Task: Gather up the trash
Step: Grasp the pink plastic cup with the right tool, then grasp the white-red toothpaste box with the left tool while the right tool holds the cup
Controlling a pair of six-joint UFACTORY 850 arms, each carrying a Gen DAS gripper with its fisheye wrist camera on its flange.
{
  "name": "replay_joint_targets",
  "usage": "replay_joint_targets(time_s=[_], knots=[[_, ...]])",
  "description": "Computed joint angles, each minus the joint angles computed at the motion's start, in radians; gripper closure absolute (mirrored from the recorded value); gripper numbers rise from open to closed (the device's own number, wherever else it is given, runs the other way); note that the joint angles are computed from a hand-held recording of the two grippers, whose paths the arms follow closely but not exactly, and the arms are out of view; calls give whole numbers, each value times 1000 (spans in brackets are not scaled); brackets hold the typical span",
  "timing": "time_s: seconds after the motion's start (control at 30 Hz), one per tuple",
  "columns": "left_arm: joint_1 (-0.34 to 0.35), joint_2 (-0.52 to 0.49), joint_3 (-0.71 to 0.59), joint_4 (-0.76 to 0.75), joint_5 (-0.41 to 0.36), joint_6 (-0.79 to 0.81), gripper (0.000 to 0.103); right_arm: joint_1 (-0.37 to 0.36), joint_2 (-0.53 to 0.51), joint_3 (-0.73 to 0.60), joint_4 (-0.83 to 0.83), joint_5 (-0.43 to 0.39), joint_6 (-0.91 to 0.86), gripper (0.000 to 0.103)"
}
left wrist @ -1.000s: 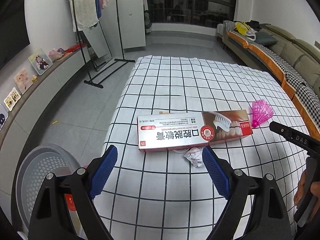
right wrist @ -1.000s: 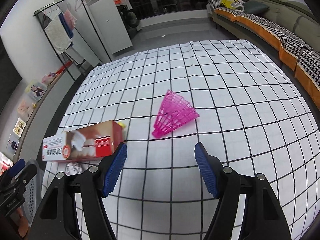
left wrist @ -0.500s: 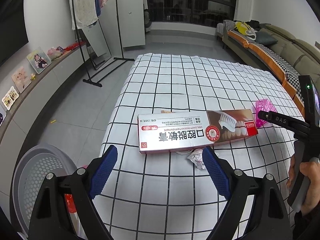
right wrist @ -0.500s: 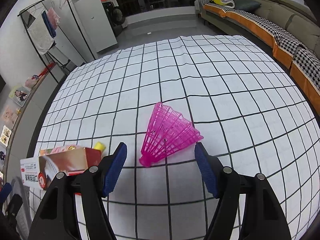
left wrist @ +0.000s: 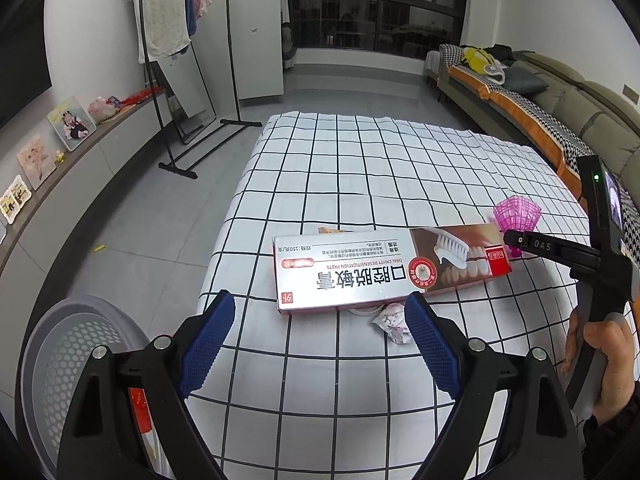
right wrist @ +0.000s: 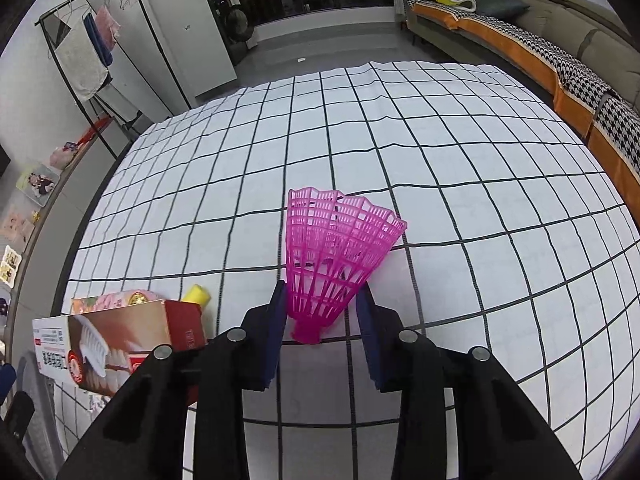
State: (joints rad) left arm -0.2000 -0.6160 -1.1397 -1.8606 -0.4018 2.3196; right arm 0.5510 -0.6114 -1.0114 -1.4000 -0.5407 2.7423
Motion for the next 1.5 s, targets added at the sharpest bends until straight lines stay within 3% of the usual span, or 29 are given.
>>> replay_joint_targets(time_s=[0.4,0.73,0.93,1.2,1.5], knots=[[-7,-20,-34,-121,15,96,18,88,98,68,-58,-6,112,70],[-33,-100,-159,-216,96,121,18,193,168,118,-96,-42,217,69],[-43,-162,-256,-167,148,47,18,216,175,106,-109,-67,207,69],[-44,-219,-329,154,178,-250,18,219,194,118,-135,-83,223,69],[-39,-140,-181,96,142,-94,18,247,232,142,-125,-129,231,69]])
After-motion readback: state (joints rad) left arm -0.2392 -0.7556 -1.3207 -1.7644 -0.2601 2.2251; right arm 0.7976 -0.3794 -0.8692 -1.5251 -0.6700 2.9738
